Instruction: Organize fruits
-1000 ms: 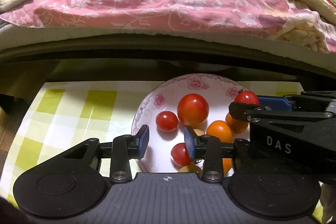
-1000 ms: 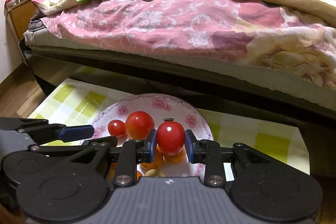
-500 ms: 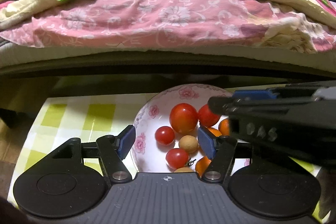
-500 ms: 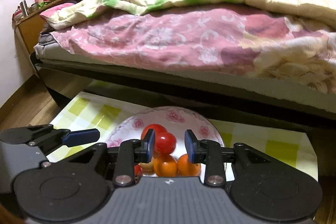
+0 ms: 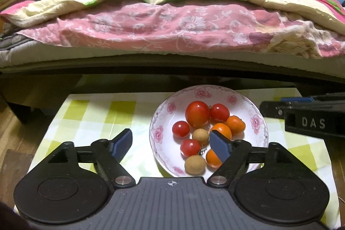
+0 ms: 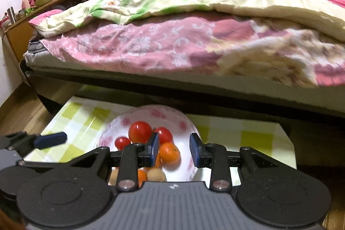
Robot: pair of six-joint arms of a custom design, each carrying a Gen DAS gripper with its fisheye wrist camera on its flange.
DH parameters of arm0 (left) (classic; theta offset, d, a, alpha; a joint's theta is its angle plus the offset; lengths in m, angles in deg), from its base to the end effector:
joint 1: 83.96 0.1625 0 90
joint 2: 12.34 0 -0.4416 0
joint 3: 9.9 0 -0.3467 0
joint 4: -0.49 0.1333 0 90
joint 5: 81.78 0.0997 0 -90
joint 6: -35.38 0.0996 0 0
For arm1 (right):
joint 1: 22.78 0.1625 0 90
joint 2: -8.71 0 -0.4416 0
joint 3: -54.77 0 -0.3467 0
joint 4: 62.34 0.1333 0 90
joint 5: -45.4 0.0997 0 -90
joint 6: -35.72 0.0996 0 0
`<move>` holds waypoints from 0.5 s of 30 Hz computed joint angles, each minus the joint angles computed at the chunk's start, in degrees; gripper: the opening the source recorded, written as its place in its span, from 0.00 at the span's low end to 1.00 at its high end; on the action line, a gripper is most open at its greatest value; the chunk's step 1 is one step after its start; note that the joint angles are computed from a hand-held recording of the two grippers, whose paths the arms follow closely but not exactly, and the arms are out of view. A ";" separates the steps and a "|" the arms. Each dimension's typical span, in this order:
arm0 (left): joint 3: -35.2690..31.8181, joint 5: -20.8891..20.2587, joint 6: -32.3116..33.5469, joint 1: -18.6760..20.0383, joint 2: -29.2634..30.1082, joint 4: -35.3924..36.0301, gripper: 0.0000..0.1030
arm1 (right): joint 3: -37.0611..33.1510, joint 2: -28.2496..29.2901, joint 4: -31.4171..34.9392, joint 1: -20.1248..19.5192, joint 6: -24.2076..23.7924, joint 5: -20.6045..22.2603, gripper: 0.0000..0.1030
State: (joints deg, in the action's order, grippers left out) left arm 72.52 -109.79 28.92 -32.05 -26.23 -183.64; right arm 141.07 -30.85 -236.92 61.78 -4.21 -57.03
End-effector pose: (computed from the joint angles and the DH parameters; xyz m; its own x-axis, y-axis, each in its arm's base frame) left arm -0.2366 -0.6604 -0.0532 -0.6637 -0.0903 -0.7425 0.4847 0.7041 -0.5189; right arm 0.0434 -0.7238 0.1756 -0.7839 -0.3328 0.5241 -0.5585 0.7467 -0.3613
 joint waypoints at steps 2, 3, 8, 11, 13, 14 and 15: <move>1.26 0.47 -0.76 -0.64 -0.35 -0.11 0.83 | 2.27 -1.37 -0.69 -0.14 -0.18 -0.54 0.33; 1.92 0.80 -1.09 -0.96 -0.48 -0.35 0.84 | 3.42 -2.06 -1.15 -0.23 -0.37 -0.83 0.33; 5.90 3.33 -3.95 -3.13 -1.22 -0.91 0.92 | 9.21 -5.76 -2.88 -0.76 -0.26 -1.33 0.33; 7.82 5.40 -5.66 -4.45 -1.22 -0.49 1.00 | 12.26 -7.84 -3.49 -1.06 0.19 -0.95 0.33; 8.93 6.62 -6.36 -5.27 -1.17 0.08 1.00 | 14.21 -9.12 -3.96 -1.18 0.27 -0.54 0.33; 9.45 7.23 -6.90 -5.68 -1.16 0.63 1.00 | 15.15 -9.69 -4.33 -1.21 0.27 -0.42 0.33; 9.97 7.69 -7.55 -6.07 -1.19 1.30 1.00 | 16.03 -10.17 -4.83 -1.20 0.22 -0.35 0.33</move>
State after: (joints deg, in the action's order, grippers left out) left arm 82.49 -102.09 21.37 -38.12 -27.43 -182.35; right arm 157.11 -41.01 -241.75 60.58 -3.99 -57.38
